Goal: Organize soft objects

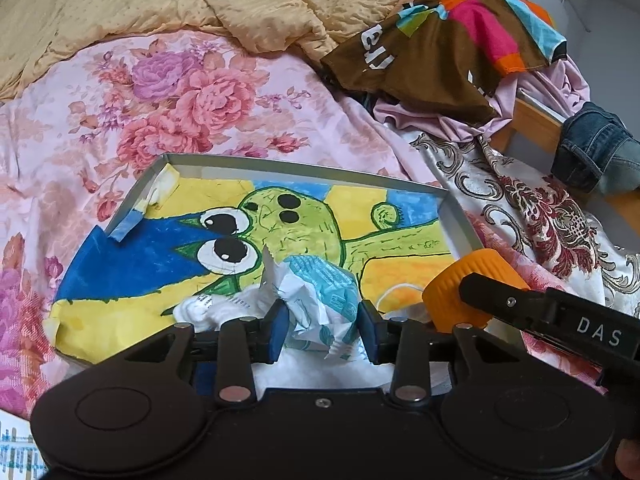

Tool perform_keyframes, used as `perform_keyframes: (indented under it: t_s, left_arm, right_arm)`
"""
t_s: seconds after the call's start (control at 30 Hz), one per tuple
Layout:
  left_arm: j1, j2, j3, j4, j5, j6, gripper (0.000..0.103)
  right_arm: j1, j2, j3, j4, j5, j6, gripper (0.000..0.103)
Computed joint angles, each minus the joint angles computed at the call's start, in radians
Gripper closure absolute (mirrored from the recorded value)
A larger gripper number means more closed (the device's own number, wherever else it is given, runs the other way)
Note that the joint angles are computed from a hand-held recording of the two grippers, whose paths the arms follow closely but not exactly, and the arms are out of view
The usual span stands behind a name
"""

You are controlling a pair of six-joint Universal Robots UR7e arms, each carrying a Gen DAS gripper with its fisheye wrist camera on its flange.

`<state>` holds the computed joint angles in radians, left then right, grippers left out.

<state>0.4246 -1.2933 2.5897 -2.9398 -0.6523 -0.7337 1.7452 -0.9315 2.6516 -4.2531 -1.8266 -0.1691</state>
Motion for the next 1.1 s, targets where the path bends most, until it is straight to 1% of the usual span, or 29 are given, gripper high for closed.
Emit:
perform_keyframes:
  t_s: [0.03,0.1,0.27,0.4,0.57,0.63,0.7,0.8,1.1]
  left_arm:
    - [-0.002,-0.002,0.001,0.005,0.003,-0.002,0.060]
    - [-0.006,-0.005,0.001,0.017,0.009,-0.008,0.056]
    - [-0.021,-0.031,0.001,0.080,0.030,-0.047,0.050]
    - [-0.036,-0.061,0.004,0.141,0.046,-0.082,0.045]
    - [-0.049,-0.088,0.009,0.189,0.057,-0.106,0.042]
    - [-0.052,-0.093,0.009,0.196,0.059,-0.109,0.040]
    - [-0.057,-0.096,0.011,0.200,0.063,-0.110,0.035]
    - [-0.063,-0.098,0.014,0.199,0.067,-0.109,0.032]
    - [-0.080,-0.108,0.022,0.208,0.070,-0.113,0.027]
  right_arm:
    - [0.005,0.003,-0.003,-0.002,-0.012,0.000,0.054]
    - [0.007,-0.003,-0.003,0.012,-0.014,0.003,0.053]
    - [0.014,-0.007,-0.004,0.019,-0.031,0.003,0.051]
    - [0.021,-0.017,-0.002,0.019,-0.040,-0.001,0.044]
    - [0.035,-0.025,-0.003,0.010,-0.055,-0.018,0.035]
    - [0.040,-0.026,-0.003,0.007,-0.061,-0.023,0.032]
    - [0.044,-0.026,-0.004,0.001,-0.067,-0.027,0.029]
    - [0.042,-0.029,-0.003,-0.007,-0.066,-0.029,0.026]
    - [0.033,-0.049,0.008,-0.005,-0.047,-0.033,0.020]
